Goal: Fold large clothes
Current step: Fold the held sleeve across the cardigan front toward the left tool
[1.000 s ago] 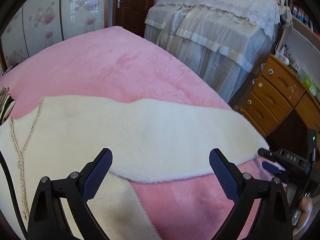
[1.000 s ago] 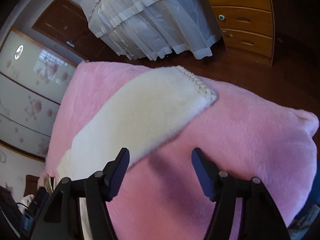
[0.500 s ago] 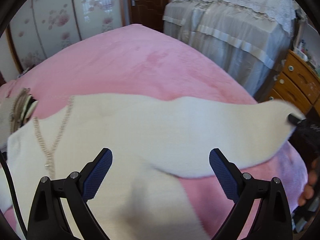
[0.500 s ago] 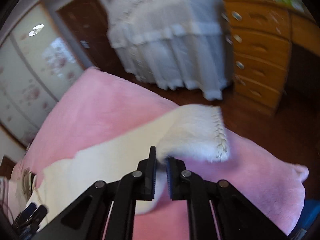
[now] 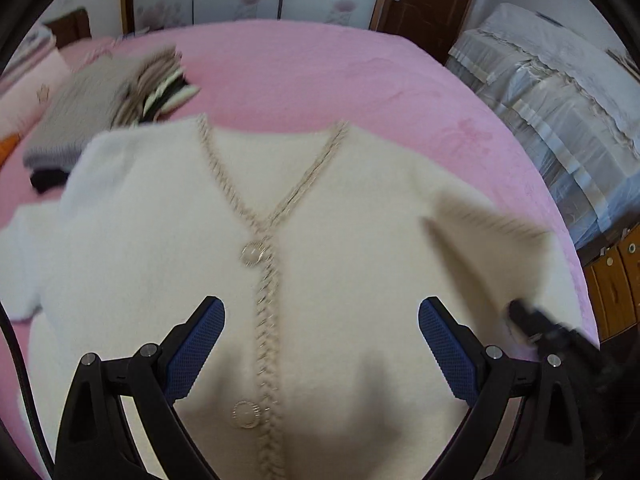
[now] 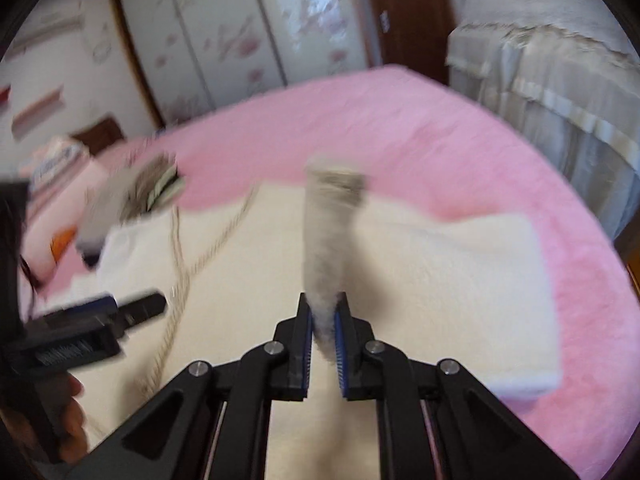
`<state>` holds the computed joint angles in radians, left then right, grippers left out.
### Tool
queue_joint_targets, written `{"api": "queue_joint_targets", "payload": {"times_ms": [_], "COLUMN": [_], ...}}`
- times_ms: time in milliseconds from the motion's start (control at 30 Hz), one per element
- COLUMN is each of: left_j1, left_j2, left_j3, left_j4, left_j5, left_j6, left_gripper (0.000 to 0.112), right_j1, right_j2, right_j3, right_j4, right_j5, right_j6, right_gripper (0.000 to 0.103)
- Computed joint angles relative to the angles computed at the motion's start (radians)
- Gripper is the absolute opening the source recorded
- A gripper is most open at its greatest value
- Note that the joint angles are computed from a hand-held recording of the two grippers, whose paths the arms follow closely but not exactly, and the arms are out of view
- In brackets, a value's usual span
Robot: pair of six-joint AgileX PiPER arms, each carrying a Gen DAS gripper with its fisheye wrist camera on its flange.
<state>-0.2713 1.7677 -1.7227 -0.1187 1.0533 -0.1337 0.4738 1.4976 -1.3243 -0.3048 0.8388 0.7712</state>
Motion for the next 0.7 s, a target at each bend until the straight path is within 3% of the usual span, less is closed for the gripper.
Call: {"api": "queue_joint_targets", "payload": {"times_ms": [33,100,300,400,467,500,667,700], "left_j1": [0.024,0.059,0.109,0.068,0.049,0.042,0.012,0.007], "left_j2": [0.003,0.014,0.083,0.143,0.193,0.225,0.313,0.331], "left_j3": [0.02,0.048,0.051,0.002,-0.044,-0.073,-0.142,-0.166], "left_j4": [-0.037,-0.118,-0.419,-0.472,-0.493,-0.512,-0.543,-0.554], "left_j5": [-0.004,-0.001,0.044,0.067,0.089,0.108,0.118,0.129], "left_j6": [0.032,0.101,0.296,0.299,0.289,0.285,0.268,0.267], "left_gripper": [0.097,0.097,0.097,0.097,0.085,0.078,0.076,0.071], "right_j1": [0.014,0.044,0.125,0.18,0.197,0.193,0.151,0.142], "right_j2": [0.031,0.05,-0.109,-0.137,-0.181,-0.2,-0.293,-0.307], "right_j3": [0.004,0.029,0.164,0.177,0.209,0.225,0.328,0.348], "right_j4": [0.01,-0.027,-0.122,-0.203,-0.226,-0.222,-0.178,-0.173], "right_j5": [0.01,0.029,0.011,0.053,0.068,0.066,0.03,0.025], "right_j6": [-0.001,0.032,0.139,0.21,0.246,0.253,0.295,0.302], "right_gripper": [0.024,0.027,0.045,0.046,0.046,0.046,0.045,0.045]}}
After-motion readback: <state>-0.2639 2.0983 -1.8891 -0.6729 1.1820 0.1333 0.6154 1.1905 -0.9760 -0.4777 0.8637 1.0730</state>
